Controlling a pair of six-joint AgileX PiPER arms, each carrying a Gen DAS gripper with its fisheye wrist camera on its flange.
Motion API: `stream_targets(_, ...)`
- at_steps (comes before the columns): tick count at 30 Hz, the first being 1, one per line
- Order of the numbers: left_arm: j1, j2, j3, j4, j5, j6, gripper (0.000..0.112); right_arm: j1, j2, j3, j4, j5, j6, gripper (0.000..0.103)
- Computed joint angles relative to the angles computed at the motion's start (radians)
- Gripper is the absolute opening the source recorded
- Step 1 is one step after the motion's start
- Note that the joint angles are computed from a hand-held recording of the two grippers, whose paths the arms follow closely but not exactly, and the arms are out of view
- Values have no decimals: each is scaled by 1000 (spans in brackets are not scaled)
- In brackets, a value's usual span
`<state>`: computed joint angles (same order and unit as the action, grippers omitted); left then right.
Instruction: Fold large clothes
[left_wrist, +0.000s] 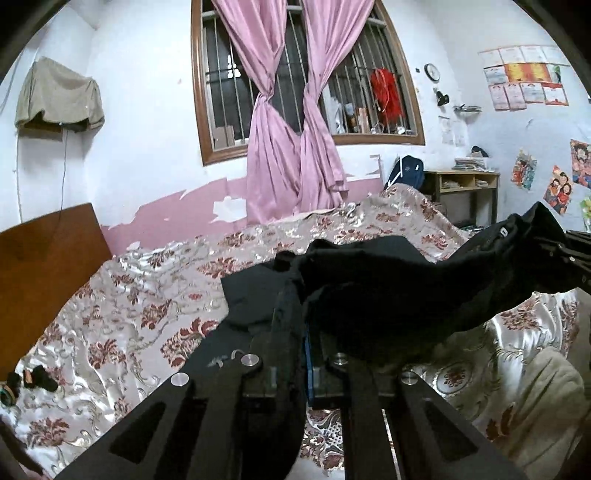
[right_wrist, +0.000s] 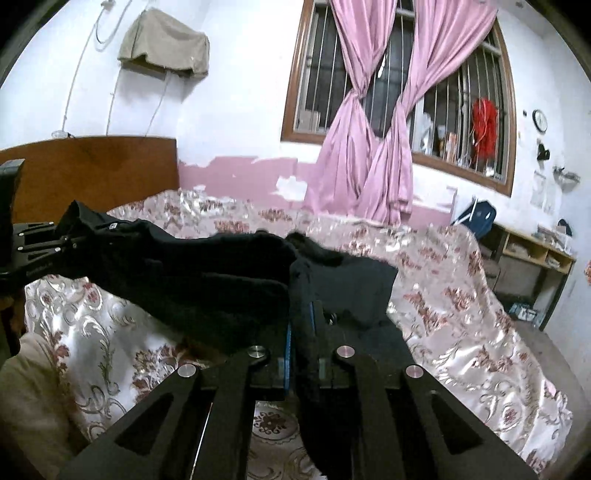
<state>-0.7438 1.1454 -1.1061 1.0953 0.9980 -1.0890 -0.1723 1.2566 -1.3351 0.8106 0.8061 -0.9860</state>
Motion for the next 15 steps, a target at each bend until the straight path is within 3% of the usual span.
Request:
stream_targets(3,13,12,-60,-26,-2,65,8,-27,0,-43,30,27,5,6)
stream_targets(6,93,52,-138,-90,-61,169,8,-10,37,-114,12,17,46,6)
stream_targets(10,209,165,-289,-190,-120,338,8,98,111,-199,-137,-100,160,6)
stream_targets(15,354,346,-514,-340,-183,507,8,192,288,-408,-330,-141,345,6)
